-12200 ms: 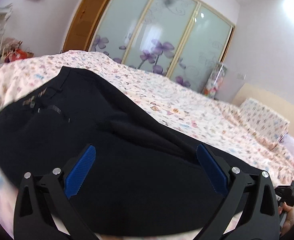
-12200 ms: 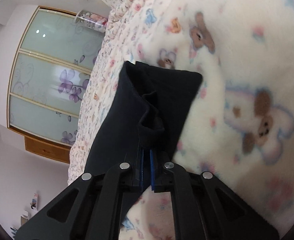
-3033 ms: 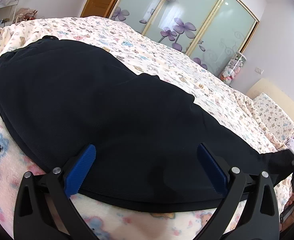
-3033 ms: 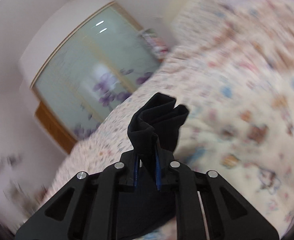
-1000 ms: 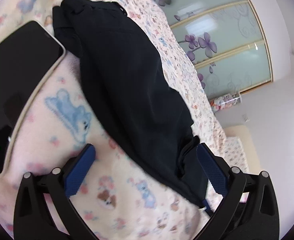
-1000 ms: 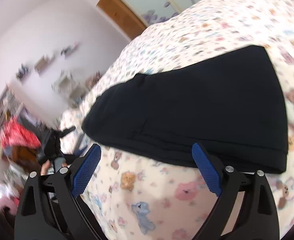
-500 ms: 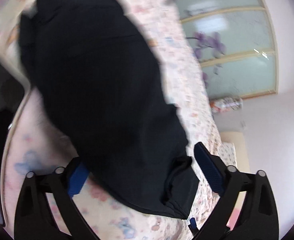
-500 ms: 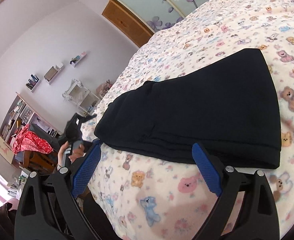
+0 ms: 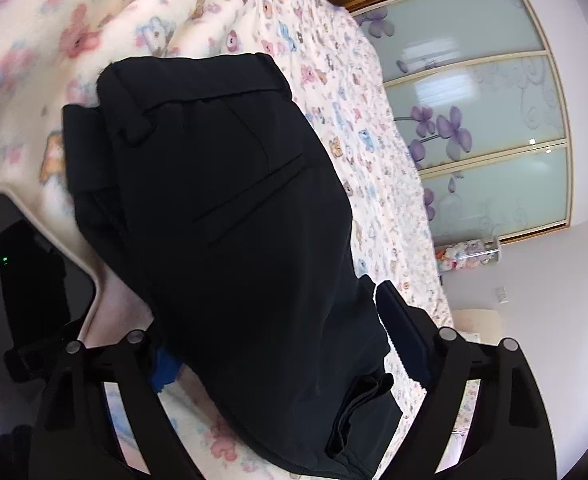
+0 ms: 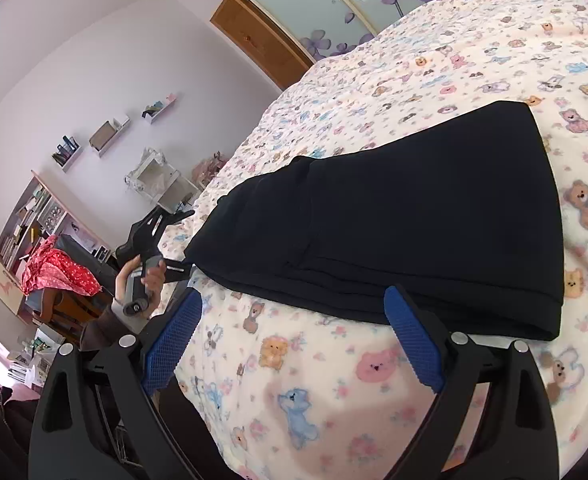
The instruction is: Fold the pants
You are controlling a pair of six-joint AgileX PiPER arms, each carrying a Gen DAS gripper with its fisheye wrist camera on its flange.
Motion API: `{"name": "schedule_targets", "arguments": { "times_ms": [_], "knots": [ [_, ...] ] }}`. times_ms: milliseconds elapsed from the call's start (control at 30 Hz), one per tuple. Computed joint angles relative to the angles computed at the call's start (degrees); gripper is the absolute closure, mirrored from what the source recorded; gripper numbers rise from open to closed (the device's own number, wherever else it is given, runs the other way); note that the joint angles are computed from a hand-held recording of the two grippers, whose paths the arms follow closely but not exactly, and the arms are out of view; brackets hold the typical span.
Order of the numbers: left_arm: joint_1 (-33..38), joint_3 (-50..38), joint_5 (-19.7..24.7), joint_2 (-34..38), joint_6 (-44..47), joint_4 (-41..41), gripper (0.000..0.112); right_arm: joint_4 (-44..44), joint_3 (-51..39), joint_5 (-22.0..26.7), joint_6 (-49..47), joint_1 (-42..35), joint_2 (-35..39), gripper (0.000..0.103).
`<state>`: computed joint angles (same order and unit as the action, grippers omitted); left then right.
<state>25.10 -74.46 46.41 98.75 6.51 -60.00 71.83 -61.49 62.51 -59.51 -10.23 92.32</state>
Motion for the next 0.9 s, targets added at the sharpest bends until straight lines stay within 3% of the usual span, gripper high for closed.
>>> {"name": "schedule_targets", "arguments": {
  "times_ms": [67,133,200,300,433,533,733,900],
  "knots": [
    [-0.8,-2.3,0.4,1.3,-3.3,3.4,0.036,0.0,-0.1,0.1,0.2,0.2,0.1,0.008],
    [-1.4,-3.6,0.0,1.6,-7.2,7.0,0.051,-0.2,-0.1,0.2,0.1,0.5,-0.2,0.008],
    [-2.0,-5.1,0.0,2.3,-12.4,11.8,0.081,-0.4,0.3,0.1,-0.3,0.7,-0.7,0.008],
    [-0.3,-4.6,1.8,1.4,-14.7,14.5,0.091,-0.9,0.6,0.3,-0.7,0.6,-1.4,0.008],
    [-8.6,-7.9,-1.2,-1.7,-27.8,36.5,0.095,0.2,1.0,0.9,-1.1,-1.2,-2.2,0.008],
    [-16.9,-12.0,-0.7,-3.3,-35.1,53.7,0.096,2.3,1.6,1.1,-0.7,-3.4,-2.6,0.008],
    [-40.5,-25.2,9.5,0.1,-48.4,88.1,0.097,8.3,2.3,3.6,0.5,-10.1,-2.0,0.008],
    [-60.0,-31.1,13.8,7.7,-46.1,106.0,0.097,13.0,3.1,3.2,1.0,-15.3,-1.7,0.008]
  ]
}}
